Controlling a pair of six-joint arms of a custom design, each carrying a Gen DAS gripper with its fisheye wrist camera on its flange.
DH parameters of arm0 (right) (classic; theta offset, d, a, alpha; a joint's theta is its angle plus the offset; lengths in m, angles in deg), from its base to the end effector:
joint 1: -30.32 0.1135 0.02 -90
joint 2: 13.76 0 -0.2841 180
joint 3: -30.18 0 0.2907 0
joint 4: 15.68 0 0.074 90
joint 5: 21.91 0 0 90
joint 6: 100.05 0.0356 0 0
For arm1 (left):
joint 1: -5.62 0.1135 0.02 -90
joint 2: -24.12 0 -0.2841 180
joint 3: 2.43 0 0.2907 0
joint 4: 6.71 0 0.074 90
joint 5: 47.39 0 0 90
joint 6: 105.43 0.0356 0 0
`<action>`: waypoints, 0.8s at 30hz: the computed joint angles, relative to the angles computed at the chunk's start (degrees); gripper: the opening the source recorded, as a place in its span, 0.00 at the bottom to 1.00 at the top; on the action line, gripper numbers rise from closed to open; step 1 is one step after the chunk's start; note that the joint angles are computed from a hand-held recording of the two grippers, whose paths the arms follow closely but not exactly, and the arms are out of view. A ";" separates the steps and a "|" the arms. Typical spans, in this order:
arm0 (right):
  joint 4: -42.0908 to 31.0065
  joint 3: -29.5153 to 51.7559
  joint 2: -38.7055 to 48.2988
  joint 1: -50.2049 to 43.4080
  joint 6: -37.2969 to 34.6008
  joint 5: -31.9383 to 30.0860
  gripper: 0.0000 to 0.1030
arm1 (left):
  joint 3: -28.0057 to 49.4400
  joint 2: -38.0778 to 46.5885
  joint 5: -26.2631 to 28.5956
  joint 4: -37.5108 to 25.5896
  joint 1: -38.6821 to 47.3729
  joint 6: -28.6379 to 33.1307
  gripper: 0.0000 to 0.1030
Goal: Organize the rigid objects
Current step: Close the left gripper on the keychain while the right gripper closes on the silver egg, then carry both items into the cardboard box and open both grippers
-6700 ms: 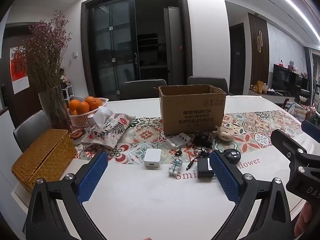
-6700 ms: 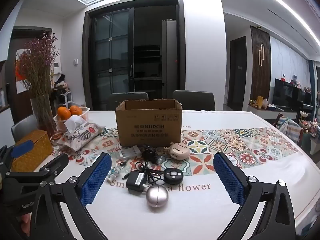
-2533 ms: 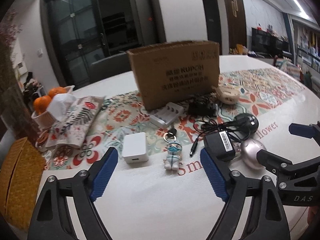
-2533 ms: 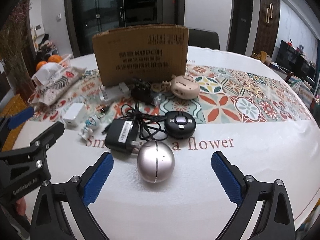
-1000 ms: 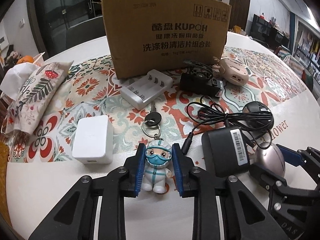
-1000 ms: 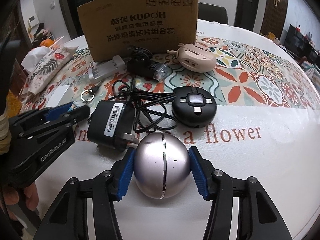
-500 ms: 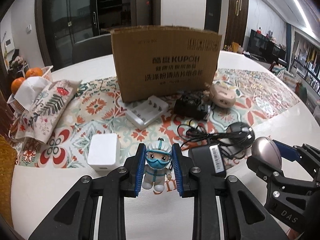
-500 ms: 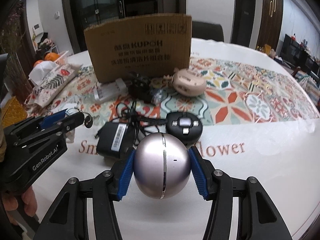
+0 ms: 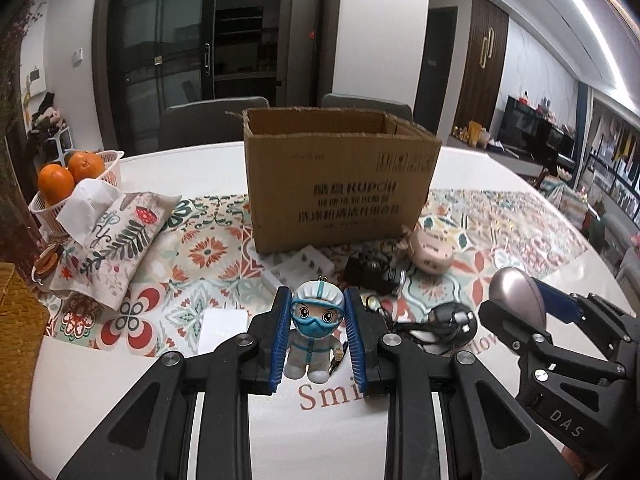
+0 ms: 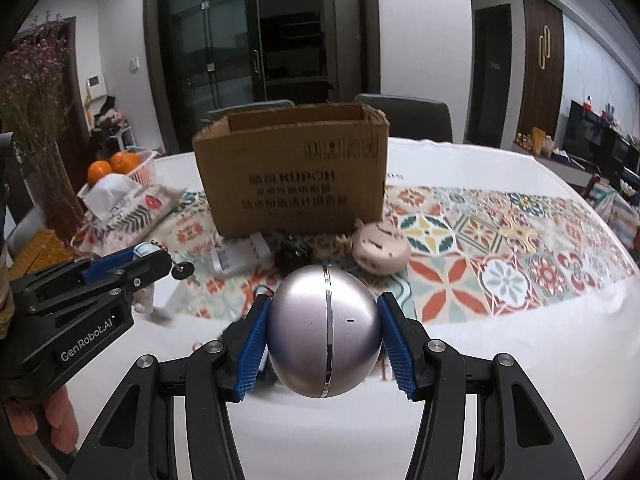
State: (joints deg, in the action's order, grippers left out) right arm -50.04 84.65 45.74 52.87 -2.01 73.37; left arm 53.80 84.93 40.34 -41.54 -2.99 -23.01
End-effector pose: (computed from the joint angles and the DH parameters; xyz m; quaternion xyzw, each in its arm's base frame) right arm 0.2321 0.0928 0.2633 -0.0945 0.8983 0.0725 0.4228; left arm 0.2532 -0.0369 0.2687 -0.0003 0.9040 -0.0424 0.4255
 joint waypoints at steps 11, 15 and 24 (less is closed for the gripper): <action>1.96 4.96 3.81 -2.05 -1.39 -2.39 0.53 | 4.00 1.82 -2.86 1.80 0.20 0.83 0.26; 3.40 7.01 5.41 -3.03 -1.03 -3.30 0.53 | 6.49 4.07 -2.83 3.00 0.66 1.27 0.26; 5.31 13.18 10.79 -4.90 -0.83 -6.25 0.53 | 13.60 9.82 -0.92 3.70 2.39 1.73 0.26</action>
